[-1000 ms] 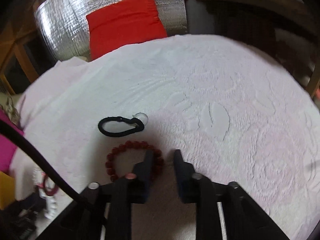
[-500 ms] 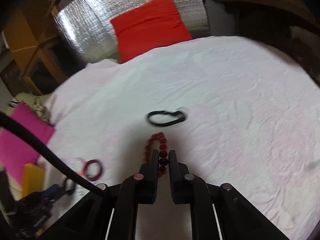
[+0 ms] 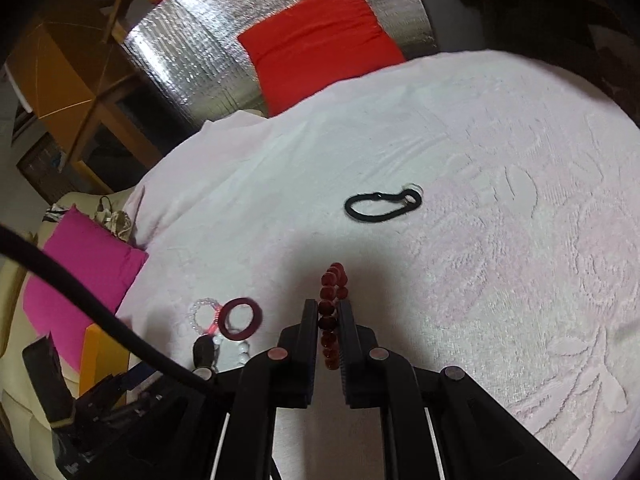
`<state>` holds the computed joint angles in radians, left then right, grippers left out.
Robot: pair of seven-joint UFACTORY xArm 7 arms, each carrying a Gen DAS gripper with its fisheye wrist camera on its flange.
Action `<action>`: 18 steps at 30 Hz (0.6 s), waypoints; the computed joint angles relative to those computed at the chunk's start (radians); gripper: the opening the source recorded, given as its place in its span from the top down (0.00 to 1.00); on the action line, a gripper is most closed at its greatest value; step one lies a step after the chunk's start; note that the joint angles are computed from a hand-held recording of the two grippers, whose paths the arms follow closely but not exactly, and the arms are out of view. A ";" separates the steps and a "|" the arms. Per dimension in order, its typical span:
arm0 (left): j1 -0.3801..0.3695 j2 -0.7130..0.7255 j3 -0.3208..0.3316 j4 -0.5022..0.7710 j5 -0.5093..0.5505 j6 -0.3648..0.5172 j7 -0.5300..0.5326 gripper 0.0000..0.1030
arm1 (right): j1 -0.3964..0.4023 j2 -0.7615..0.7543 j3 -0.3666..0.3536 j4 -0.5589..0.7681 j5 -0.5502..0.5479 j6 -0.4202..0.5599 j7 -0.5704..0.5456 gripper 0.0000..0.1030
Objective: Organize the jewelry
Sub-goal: 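Grasp the black ring with the left tool while the right tool grasps the red beaded bracelet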
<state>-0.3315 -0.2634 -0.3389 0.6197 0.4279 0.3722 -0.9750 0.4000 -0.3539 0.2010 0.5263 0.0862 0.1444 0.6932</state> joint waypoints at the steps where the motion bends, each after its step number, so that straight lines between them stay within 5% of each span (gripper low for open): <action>1: -0.006 0.026 0.007 0.012 -0.015 -0.007 0.012 0.37 | 0.008 0.005 -0.009 0.000 0.007 -0.001 -0.006 0.90; 7: -0.009 0.067 0.032 0.022 -0.019 -0.038 -0.035 0.42 | 0.001 0.013 -0.004 0.001 0.007 0.002 -0.006 0.90; 12: 0.000 0.007 0.039 -0.029 -0.032 -0.074 -0.015 0.81 | -0.003 0.000 -0.005 -0.007 0.003 -0.004 -0.002 0.90; 18: 0.028 -0.019 0.015 -0.049 -0.020 -0.068 -0.034 0.91 | -0.006 -0.010 0.005 -0.012 -0.005 -0.003 0.011 0.90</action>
<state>-0.3037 -0.2823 -0.3236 0.5705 0.4077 0.3041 -1.0089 0.3938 -0.3634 0.2061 0.5140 0.0815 0.1416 0.7042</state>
